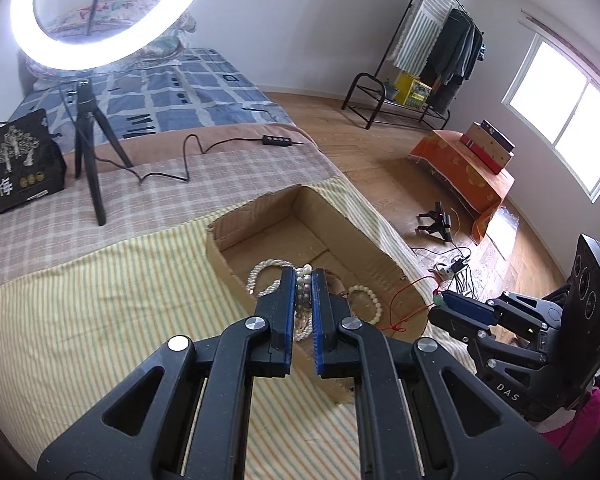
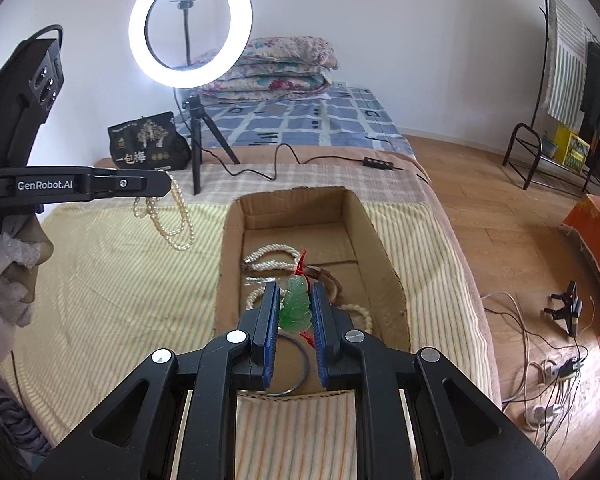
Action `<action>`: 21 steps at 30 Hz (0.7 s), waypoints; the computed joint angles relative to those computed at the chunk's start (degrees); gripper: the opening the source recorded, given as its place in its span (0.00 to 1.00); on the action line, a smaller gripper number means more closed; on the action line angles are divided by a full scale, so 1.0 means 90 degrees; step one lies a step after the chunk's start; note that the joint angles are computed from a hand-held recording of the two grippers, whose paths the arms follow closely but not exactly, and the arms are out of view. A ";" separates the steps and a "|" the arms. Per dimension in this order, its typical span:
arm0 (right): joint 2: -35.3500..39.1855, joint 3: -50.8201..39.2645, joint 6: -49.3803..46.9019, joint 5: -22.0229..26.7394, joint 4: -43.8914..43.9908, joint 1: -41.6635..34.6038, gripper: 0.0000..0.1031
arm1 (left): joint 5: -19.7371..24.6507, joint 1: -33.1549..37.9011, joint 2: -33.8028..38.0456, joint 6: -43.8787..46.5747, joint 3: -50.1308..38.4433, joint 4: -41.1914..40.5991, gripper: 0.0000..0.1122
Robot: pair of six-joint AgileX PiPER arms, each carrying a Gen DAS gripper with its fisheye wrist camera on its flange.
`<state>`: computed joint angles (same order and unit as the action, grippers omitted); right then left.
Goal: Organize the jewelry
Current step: 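Carry the pendant with the right tool into the box while the left tool carries the bracelet there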
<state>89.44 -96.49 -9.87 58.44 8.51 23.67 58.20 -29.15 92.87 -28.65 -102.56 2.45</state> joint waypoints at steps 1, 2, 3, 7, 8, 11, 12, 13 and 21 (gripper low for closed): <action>-0.0003 0.0019 -0.0032 0.0005 0.0028 -0.0055 0.14 | -0.0016 -0.0031 0.0084 -0.0004 -0.0065 -0.0007 0.05; -0.0008 0.0047 -0.0050 -0.0010 0.0042 -0.0090 0.14 | -0.0025 -0.0063 0.0174 -0.0003 -0.0143 -0.0016 0.05; -0.0007 0.0080 -0.0077 -0.0029 0.0067 -0.0136 0.14 | -0.0024 -0.0092 0.0267 -0.0001 -0.0229 -0.0027 0.05; -0.0003 0.0182 -0.0193 -0.0048 0.0167 -0.0316 0.14 | -0.0052 -0.0188 0.0622 -0.0012 -0.0530 -0.0060 0.05; -0.0022 0.0239 -0.0222 -0.0059 0.0193 -0.0347 0.14 | -0.0052 -0.0201 0.0708 -0.0007 -0.0598 -0.0072 0.05; -0.0001 0.0288 -0.0306 -0.0034 0.0241 -0.0437 0.14 | -0.0032 -0.0249 0.0947 -0.0054 -0.0784 -0.0012 0.05; 0.0015 0.0284 -0.0334 -0.0014 0.0270 -0.0467 0.14 | -0.0025 -0.0255 0.1018 -0.0080 -0.0833 0.0021 0.05; 0.0032 0.0286 -0.0343 -0.0015 0.0284 -0.0481 0.14 | -0.0025 -0.0251 0.1077 -0.0102 -0.0872 0.0047 0.05; 0.0174 0.0260 -0.0478 0.0082 0.0417 -0.0468 0.14 | 0.0022 -0.0292 0.1406 -0.0328 -0.1128 0.0574 0.05</action>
<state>91.01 -94.16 -14.17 59.17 12.26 19.46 58.39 -31.77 105.52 -31.60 -112.71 7.62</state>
